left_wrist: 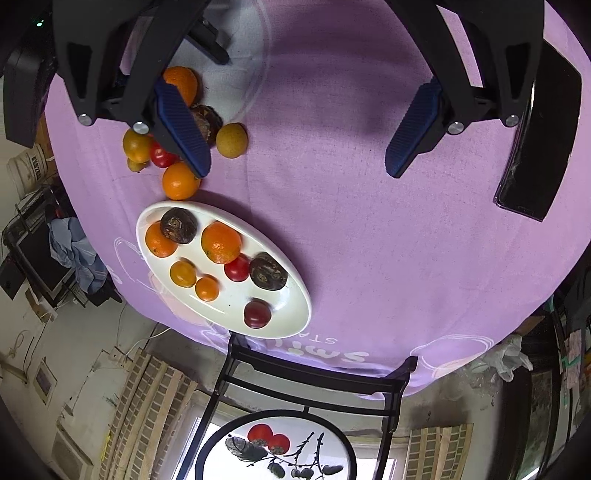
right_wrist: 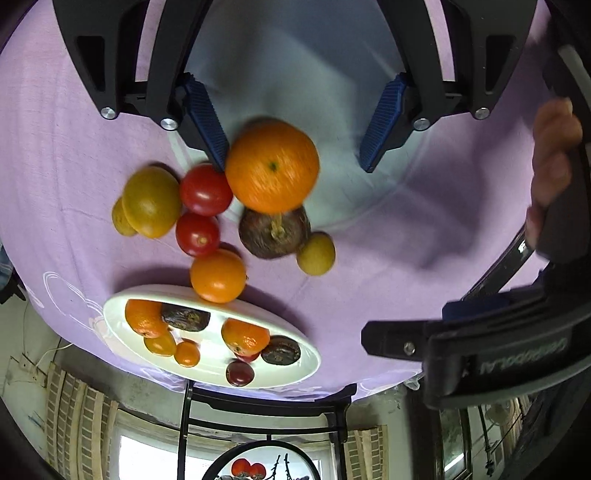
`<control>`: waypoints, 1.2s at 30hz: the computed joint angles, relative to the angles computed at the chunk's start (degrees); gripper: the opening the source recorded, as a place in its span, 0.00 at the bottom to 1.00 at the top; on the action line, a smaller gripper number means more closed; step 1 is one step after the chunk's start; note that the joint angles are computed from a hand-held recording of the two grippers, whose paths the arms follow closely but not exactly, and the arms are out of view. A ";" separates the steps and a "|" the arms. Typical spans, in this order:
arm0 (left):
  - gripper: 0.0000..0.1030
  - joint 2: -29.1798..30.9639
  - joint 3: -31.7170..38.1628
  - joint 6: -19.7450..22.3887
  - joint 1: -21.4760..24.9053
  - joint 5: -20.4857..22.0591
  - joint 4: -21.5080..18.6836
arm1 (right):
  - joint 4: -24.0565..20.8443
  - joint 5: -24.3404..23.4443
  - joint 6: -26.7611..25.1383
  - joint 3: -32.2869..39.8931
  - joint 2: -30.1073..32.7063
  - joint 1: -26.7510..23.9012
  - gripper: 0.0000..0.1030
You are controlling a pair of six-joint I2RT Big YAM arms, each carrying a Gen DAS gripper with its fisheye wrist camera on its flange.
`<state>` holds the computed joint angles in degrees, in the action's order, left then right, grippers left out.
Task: Organize fruits
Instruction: 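Grasp an orange with the right tool from the pile, then grasp the dark brown fruit with the left tool while the right tool holds the orange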
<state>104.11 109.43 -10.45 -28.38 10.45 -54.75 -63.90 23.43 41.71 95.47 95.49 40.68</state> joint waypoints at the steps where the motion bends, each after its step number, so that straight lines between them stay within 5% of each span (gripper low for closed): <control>1: 0.90 0.05 0.07 0.05 -0.03 0.08 -0.09 | -0.77 0.84 0.20 0.69 0.49 -0.03 0.59; 4: 0.90 0.17 0.08 0.57 -0.30 -0.55 -0.23 | -0.05 0.25 0.99 -0.09 -0.27 -0.72 0.43; 20: 0.90 1.52 0.73 2.68 -1.61 -0.66 -2.77 | 7.86 -3.05 3.95 -13.83 -12.14 -1.65 0.43; 26: 0.91 1.21 -0.16 4.66 -2.72 -2.01 -2.27 | 11.32 1.25 3.20 -16.72 -17.00 -0.78 0.43; 36: 0.91 -2.28 -5.47 11.83 -6.09 -0.80 1.47 | 7.99 4.91 9.36 -20.51 -20.72 -2.70 0.43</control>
<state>101.83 103.96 1.39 -34.47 9.65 -53.28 -55.92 28.34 51.07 74.96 74.76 37.98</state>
